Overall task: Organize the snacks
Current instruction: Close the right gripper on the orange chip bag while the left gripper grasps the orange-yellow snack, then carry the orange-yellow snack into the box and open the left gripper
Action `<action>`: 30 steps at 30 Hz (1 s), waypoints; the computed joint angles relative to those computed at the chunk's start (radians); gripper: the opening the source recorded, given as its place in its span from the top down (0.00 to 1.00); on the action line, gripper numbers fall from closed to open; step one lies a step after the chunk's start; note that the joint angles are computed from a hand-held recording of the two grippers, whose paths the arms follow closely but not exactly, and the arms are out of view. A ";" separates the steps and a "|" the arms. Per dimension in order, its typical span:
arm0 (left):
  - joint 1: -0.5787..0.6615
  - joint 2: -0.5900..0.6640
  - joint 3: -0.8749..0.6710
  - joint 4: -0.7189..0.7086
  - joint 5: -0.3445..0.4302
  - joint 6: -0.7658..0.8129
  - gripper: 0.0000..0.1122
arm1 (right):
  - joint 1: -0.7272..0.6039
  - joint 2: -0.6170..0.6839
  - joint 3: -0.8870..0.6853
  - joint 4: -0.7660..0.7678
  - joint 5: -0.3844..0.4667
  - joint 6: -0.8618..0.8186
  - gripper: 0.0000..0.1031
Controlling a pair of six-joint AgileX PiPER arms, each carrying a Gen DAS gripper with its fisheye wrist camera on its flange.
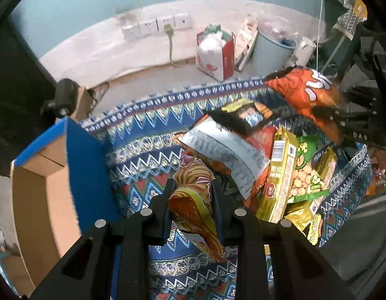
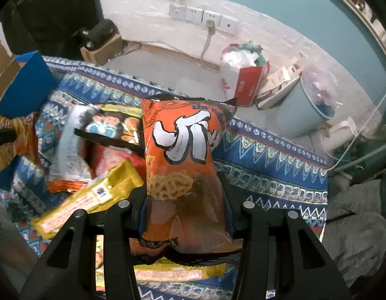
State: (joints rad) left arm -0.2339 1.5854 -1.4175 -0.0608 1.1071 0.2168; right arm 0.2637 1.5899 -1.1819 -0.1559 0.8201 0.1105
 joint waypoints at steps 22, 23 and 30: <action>0.166 -0.158 -0.015 -0.015 -0.046 0.047 0.76 | 0.213 -0.110 -0.100 -0.039 0.046 0.181 0.56; 0.180 -0.160 -0.018 -0.021 -0.046 0.053 0.76 | 0.224 -0.101 -0.115 -0.039 0.048 0.184 0.56; 0.289 -0.161 -0.042 -0.065 -0.036 0.107 0.76 | 0.304 -0.020 -0.237 -0.040 0.079 0.199 0.56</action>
State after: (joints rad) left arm 0.0550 1.4244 -1.4595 -0.1262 1.0710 0.3235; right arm 0.5673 1.5704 -1.4193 -0.1956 0.8990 0.3099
